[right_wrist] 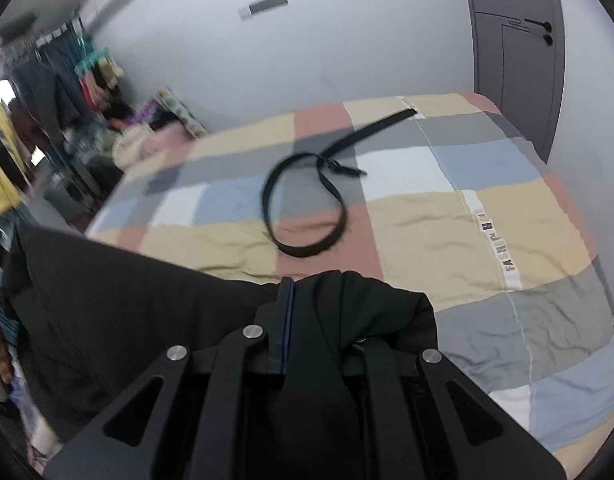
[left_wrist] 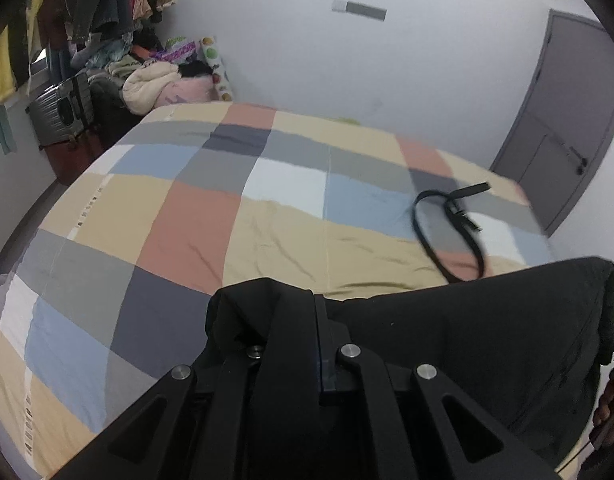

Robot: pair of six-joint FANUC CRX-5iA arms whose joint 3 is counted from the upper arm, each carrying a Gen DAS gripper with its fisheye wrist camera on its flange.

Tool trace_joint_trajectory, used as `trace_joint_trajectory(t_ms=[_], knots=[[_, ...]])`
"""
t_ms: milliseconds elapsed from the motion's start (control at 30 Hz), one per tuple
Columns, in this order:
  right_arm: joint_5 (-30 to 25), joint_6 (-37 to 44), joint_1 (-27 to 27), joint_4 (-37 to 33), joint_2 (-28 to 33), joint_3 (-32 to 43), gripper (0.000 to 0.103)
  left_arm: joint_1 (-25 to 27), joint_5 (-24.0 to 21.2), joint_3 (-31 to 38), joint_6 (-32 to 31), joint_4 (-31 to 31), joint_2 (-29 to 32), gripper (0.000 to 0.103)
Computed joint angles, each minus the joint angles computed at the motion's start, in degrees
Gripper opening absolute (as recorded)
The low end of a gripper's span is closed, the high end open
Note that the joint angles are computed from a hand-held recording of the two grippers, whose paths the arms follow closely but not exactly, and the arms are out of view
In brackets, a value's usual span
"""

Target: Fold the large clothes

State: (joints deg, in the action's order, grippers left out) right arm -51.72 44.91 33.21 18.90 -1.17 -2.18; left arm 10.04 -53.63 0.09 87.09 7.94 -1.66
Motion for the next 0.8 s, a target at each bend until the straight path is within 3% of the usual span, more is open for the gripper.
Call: trace_joint_trajectory(t_ms=[200, 333, 467, 700, 800], knots=[[-1.55, 1.05, -0.43, 0.52, 5.15, 1.52, 0.01, -2.39, 0.63, 2.55, 3.41, -5.2, 5.88, 0.008], [0.08, 2.26, -1.29, -1.66, 6.86, 0.52, 0.01, -2.91, 2.96, 0.59, 3.19, -6.08, 7.3, 0.008], [3.68, 1.34, -1.58, -2.9, 7.18, -1.77, 0.009, -1.72, 7.33, -4.0, 0.93, -2.19, 7.12, 0.008], [8.97, -3.43, -0.32, 1.42, 6.85, -6.58, 0.009, -0.54, 12.86, -10.12, -3.1, 3.5, 6.31, 0.008], [10.7, -4.77, -0.02, 2.74, 6.61, -8.23, 0.009, -1.11, 13.65, -10.85, -2.27, 2.38, 6.01, 0.008]])
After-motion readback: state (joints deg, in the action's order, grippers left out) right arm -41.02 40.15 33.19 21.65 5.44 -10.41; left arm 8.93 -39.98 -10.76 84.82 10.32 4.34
